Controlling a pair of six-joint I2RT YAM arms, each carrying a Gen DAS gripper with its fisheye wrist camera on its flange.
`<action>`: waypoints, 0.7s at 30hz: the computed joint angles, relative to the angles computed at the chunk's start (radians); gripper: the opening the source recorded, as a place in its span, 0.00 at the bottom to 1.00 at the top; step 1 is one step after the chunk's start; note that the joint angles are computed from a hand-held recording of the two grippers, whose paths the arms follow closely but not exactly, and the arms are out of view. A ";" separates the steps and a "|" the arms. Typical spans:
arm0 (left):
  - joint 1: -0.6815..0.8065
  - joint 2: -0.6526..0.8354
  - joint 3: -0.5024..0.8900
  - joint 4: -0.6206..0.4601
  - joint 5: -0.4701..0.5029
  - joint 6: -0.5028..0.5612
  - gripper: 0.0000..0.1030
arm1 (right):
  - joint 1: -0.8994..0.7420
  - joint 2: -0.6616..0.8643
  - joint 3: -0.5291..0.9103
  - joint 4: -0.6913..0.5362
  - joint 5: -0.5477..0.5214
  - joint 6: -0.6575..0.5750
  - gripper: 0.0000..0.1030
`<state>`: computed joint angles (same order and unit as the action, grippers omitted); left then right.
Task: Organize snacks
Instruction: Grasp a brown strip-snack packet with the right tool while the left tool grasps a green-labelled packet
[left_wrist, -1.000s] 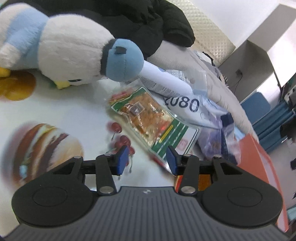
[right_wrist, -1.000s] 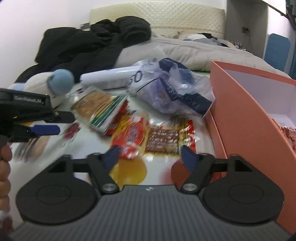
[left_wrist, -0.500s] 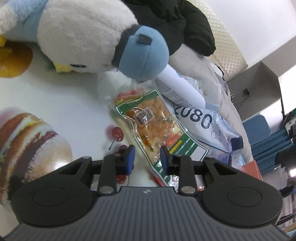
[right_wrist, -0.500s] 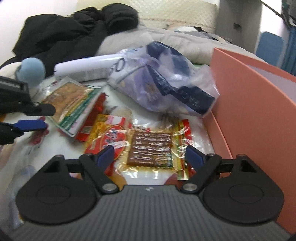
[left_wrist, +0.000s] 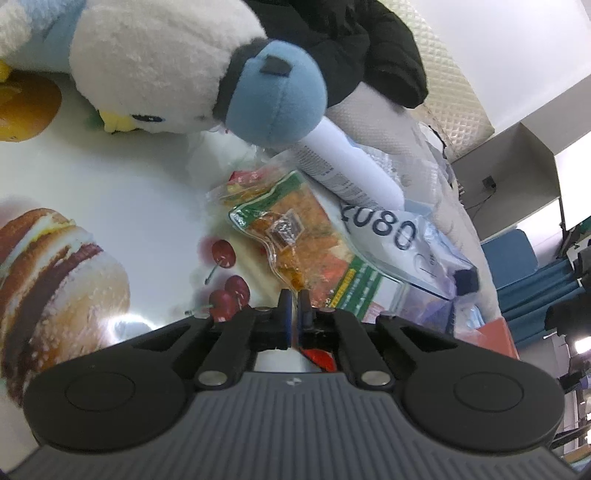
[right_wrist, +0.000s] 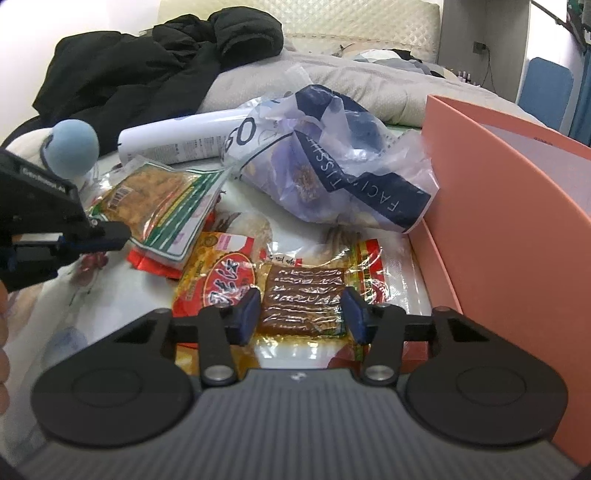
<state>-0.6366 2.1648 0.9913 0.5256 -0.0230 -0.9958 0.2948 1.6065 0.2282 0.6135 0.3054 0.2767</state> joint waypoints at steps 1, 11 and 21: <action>-0.005 -0.019 -0.020 0.006 0.000 -0.001 0.02 | 0.008 -0.014 -0.006 -0.011 0.003 0.002 0.50; -0.104 -0.243 -0.261 0.000 -0.065 -0.001 0.01 | 0.206 -0.362 -0.122 -0.308 0.079 0.124 0.49; -0.239 -0.561 -0.563 -0.068 -0.194 -0.133 0.00 | 0.609 -0.830 -0.131 -0.957 0.287 0.450 0.49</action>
<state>-0.8754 1.6035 0.4286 0.4576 -0.2167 -1.1286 0.9037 0.7762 0.0969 -0.3430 0.5928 0.7272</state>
